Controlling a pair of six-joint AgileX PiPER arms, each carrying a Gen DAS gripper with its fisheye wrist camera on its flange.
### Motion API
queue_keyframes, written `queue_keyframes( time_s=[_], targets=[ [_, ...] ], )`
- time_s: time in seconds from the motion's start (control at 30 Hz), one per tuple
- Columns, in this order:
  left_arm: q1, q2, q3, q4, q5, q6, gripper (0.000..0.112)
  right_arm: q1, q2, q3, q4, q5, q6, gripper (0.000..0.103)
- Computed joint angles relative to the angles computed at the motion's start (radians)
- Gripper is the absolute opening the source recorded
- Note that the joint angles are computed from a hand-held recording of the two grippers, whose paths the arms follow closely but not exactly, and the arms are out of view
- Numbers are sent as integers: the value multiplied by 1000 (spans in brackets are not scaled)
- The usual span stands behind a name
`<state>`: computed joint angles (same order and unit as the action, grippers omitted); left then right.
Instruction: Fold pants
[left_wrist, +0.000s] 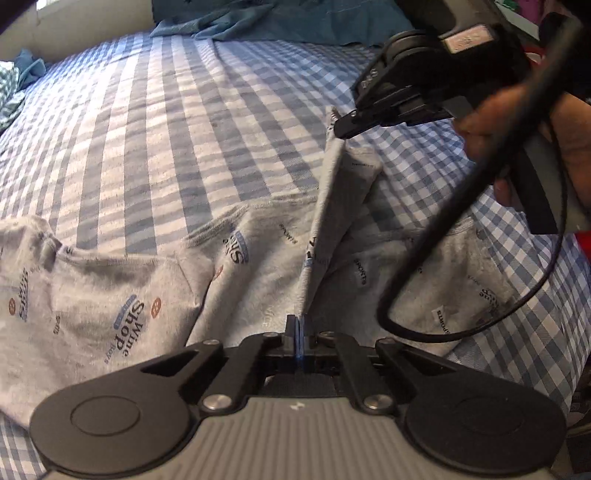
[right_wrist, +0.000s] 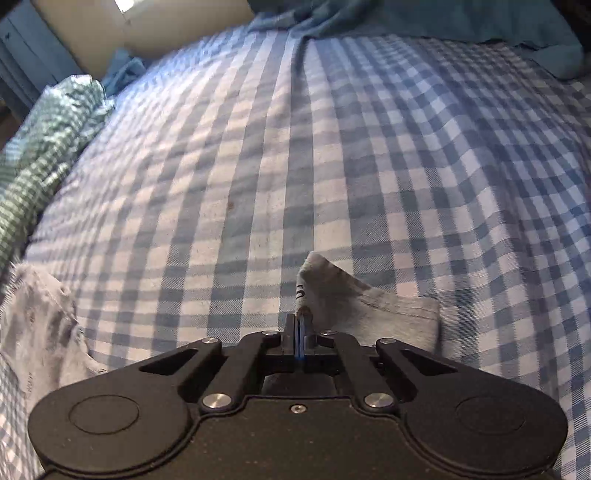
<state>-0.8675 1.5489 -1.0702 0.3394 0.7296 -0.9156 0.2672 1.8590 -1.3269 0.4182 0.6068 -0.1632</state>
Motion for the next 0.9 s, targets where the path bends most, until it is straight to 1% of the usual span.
queue_keyframes(
  time_s=[0.07,0.13,0.23,0.3,0.33,0.4,0.47,0.6,0.67,0.73,0.8,0.83,0.87,0.9],
  targets=[
    [-31,-24,-5,51,11,-10,0,-71,-136,117,125,-31,-114,0],
    [-65,-42,-21,84,26,-2,0,-142,-277,224,178,-32,-158,0],
    [-124,-43,-45,114,62,31,0,-242,-461,391,218,-17,-207,0],
    [-147,-25,-55,94,79,73,0,-306,-536,493,220,8,-225,0],
    [-157,-14,-55,76,85,94,0,-322,-567,558,217,7,-219,0],
    [-178,18,-51,59,86,119,0,-358,-589,651,222,6,-205,0],
    [-196,44,-47,54,96,133,0,-367,-613,758,237,-27,-200,0],
    [-222,65,-36,70,104,111,0,-412,-631,855,296,-36,-243,0],
    [-227,75,-51,77,117,113,0,-444,-647,865,301,-4,-271,1],
    [-234,77,-56,80,128,107,0,-478,-650,853,297,34,-292,20],
    [-236,73,-52,84,135,99,0,-515,-658,844,294,53,-331,26],
    [-238,74,-53,86,137,94,0,-554,-668,837,285,71,-362,27],
    [-238,81,-56,90,136,86,0,-567,-660,825,284,68,-378,29],
    [-243,81,-58,94,141,76,0,-577,-650,816,285,61,-388,34]
  ],
)
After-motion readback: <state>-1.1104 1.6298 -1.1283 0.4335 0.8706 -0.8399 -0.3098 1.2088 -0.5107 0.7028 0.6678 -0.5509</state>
